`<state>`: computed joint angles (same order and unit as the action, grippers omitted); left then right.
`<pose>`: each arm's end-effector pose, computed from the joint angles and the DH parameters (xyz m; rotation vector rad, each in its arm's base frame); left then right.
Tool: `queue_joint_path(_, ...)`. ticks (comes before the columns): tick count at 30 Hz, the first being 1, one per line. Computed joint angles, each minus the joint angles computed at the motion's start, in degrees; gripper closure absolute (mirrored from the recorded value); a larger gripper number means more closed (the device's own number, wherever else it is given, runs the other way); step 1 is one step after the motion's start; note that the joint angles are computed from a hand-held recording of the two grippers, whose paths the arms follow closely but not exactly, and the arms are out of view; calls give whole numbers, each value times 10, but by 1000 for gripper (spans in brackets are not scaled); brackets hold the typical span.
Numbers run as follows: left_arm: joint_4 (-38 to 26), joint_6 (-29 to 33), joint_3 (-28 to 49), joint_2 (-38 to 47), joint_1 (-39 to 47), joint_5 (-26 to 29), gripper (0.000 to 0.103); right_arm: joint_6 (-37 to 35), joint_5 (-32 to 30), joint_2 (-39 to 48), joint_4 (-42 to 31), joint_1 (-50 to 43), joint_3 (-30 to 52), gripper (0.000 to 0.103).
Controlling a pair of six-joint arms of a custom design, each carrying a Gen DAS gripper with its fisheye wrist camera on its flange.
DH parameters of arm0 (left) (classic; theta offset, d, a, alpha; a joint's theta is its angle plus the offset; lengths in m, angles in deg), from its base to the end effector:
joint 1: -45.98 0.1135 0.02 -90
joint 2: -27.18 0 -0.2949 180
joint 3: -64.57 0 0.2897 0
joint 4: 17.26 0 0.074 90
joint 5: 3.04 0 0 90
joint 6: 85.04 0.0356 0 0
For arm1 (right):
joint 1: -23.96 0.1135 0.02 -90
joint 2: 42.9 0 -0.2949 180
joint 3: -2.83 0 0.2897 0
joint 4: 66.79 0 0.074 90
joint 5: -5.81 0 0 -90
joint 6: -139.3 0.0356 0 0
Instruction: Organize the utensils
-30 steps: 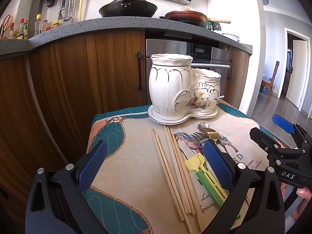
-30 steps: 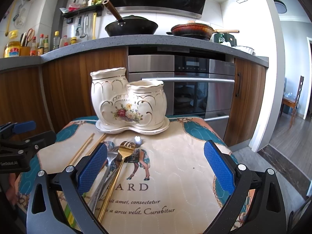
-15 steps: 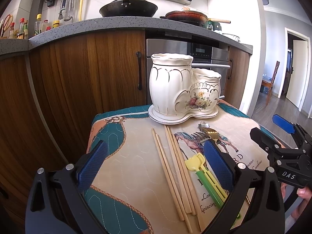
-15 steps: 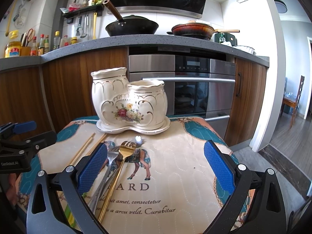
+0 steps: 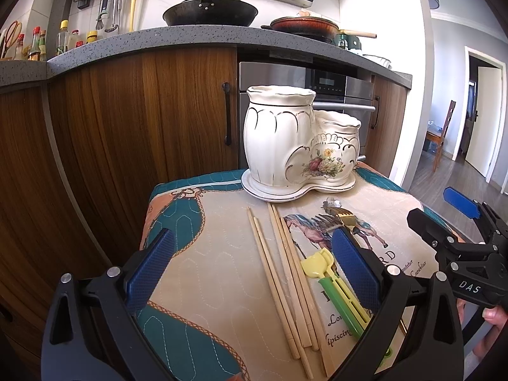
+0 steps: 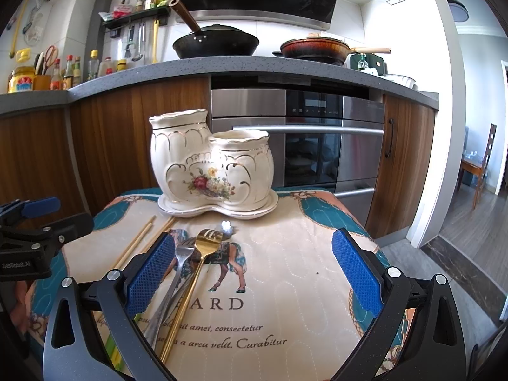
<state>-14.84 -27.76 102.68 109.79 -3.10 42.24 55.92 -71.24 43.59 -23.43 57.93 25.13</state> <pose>0.1908 -0.1819 0.1364 -0.0786 2.0659 0.0406 0.1949 0.1217 0.1084 -0.3091 1.9082 0.2557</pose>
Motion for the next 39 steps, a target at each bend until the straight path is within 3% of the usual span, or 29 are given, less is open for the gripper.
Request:
queue_joint_path(32, 4, -4, -7, -4, 2, -15, 5, 12, 3, 6, -4, 4, 4, 5)
queue_joint_path(35, 1, 4, -10, -17, 10, -8, 5, 18, 12, -17, -34, 2, 5, 5)
queue_joint_path(39, -39, 17, 3, -45, 26, -11, 5, 17, 35, -86, -124, -14, 20, 5)
